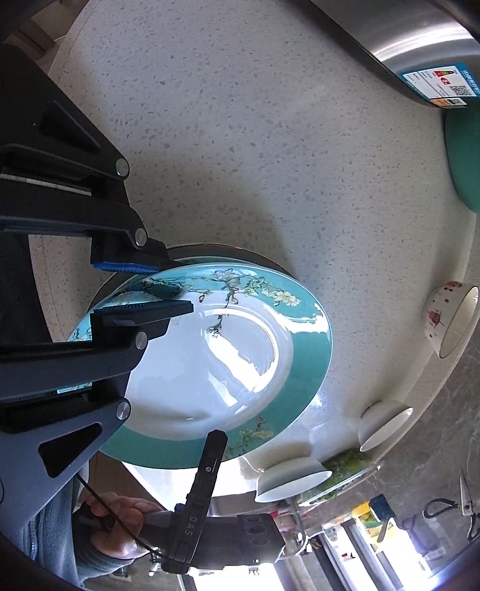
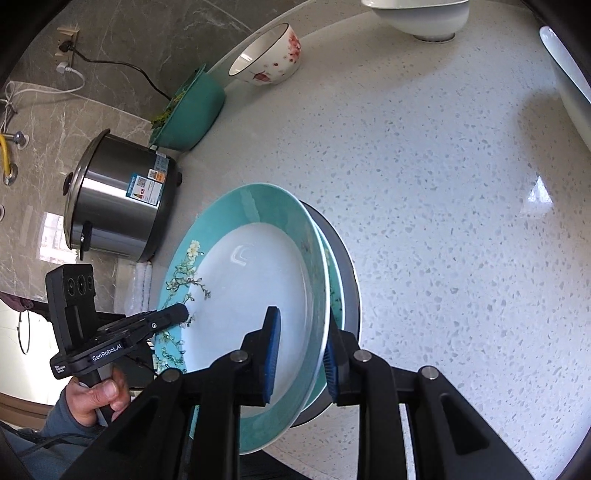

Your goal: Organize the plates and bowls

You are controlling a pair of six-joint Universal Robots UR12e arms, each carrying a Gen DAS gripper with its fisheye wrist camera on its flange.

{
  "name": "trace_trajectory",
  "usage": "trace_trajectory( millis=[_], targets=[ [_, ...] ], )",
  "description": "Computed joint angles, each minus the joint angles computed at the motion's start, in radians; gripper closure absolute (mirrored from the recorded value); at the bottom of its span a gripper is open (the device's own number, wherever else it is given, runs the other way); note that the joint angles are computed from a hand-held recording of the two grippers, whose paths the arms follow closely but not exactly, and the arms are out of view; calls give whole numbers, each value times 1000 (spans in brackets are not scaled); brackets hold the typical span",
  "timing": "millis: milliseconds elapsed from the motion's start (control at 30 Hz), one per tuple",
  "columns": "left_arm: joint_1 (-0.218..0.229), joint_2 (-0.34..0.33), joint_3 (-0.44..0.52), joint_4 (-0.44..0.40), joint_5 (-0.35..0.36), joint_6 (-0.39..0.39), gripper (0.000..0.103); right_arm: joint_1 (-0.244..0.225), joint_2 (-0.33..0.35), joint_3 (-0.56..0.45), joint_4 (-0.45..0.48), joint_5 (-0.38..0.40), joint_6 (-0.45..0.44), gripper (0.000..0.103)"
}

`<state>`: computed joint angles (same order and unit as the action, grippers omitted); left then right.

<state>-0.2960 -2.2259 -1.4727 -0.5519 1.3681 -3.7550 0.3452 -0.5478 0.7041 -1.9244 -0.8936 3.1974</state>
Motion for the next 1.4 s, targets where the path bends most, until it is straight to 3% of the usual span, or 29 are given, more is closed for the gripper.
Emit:
trace_trajectory(
  millis=[200,367,500,567,967,1233,1267,1300,1333,1400],
  targets=[
    [-2,-11,8,15,3,-2,91,8,-6,7,-32,-47,-53,78],
    [-13,-15,33,-24,57,47,89,48,-32,20,-75,-249,-216,76],
    [-32,-28,78,-128,141,125,85,67,-43,36,-107,-335,-269,75],
    [-34,-30,78,-128,152,140,84,74,-50,51,-130,-367,-293,75],
    [-35,-40,92,-130,148,227,81,95,-69,90,-187,-479,-293,61],
    [-28,-29,76,-99,146,220,80,84,-82,117,-222,-417,-238,53],
    [-27,-22,66,-74,162,208,78,80,-87,124,-234,-398,-230,49],
    [-26,-15,57,-52,178,196,68,74,-94,135,-252,-377,-220,40],
    [-24,-6,47,-31,189,183,48,68,-100,143,-271,-355,-207,35],
    [-22,2,45,16,214,159,30,49,-112,162,-306,-307,-167,20]
  ],
)
